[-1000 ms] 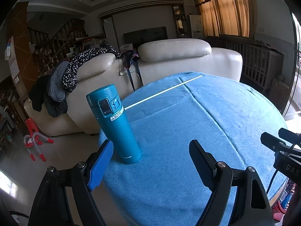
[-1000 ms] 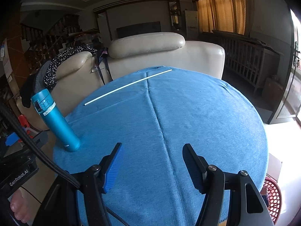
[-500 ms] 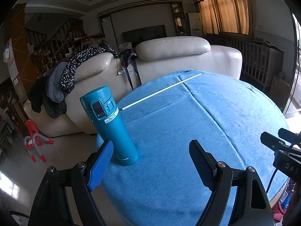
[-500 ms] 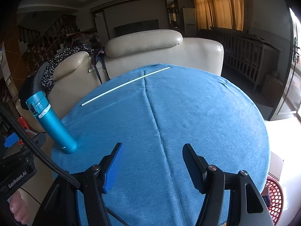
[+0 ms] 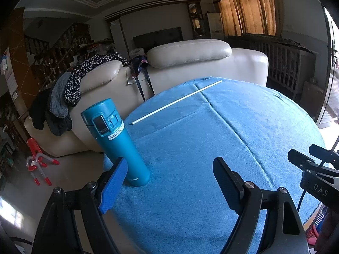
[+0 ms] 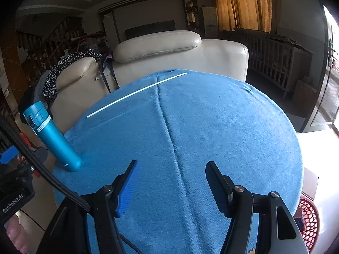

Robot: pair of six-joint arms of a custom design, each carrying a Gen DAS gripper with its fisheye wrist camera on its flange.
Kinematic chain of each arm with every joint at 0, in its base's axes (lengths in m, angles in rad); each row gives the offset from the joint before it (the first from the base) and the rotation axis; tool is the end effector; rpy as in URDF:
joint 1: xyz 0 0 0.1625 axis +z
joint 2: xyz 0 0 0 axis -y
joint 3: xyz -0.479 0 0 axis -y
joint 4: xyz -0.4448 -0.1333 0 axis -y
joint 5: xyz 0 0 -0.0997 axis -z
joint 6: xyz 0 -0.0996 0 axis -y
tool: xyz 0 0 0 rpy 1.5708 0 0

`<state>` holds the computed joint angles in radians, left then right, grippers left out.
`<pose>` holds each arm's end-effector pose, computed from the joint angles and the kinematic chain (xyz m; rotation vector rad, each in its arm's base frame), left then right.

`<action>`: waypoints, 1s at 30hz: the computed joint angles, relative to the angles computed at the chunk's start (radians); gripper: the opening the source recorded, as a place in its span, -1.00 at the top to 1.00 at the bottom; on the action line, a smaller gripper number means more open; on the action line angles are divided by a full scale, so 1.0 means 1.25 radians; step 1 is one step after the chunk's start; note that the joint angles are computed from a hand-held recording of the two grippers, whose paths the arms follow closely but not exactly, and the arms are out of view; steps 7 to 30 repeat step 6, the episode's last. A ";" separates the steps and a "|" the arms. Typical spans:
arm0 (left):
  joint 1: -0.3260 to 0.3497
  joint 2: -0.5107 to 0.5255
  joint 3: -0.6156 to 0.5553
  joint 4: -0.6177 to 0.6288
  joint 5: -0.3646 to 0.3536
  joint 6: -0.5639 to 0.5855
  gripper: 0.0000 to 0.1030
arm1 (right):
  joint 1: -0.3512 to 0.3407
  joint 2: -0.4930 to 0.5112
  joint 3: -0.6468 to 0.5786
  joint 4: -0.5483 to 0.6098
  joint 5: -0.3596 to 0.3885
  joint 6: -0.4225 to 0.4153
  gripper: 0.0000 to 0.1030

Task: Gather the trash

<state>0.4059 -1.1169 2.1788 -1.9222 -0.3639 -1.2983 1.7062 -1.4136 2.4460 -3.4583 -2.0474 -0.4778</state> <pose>-0.3509 -0.3972 0.1127 0.3602 1.9396 -1.0063 0.1456 -0.4195 0.2709 0.4653 -2.3392 0.9663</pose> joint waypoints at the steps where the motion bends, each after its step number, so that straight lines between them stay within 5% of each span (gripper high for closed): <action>1: 0.003 0.003 0.003 -0.022 -0.003 0.016 -0.62 | -0.005 0.003 -0.001 -0.003 0.001 -0.002 -0.32; 6: 0.052 0.046 0.017 -0.215 -0.038 0.160 -0.62 | -0.044 0.044 -0.011 -0.059 -0.004 -0.037 -0.32; 30: 0.052 0.046 0.017 -0.215 -0.038 0.160 -0.62 | -0.044 0.044 -0.011 -0.059 -0.004 -0.037 -0.32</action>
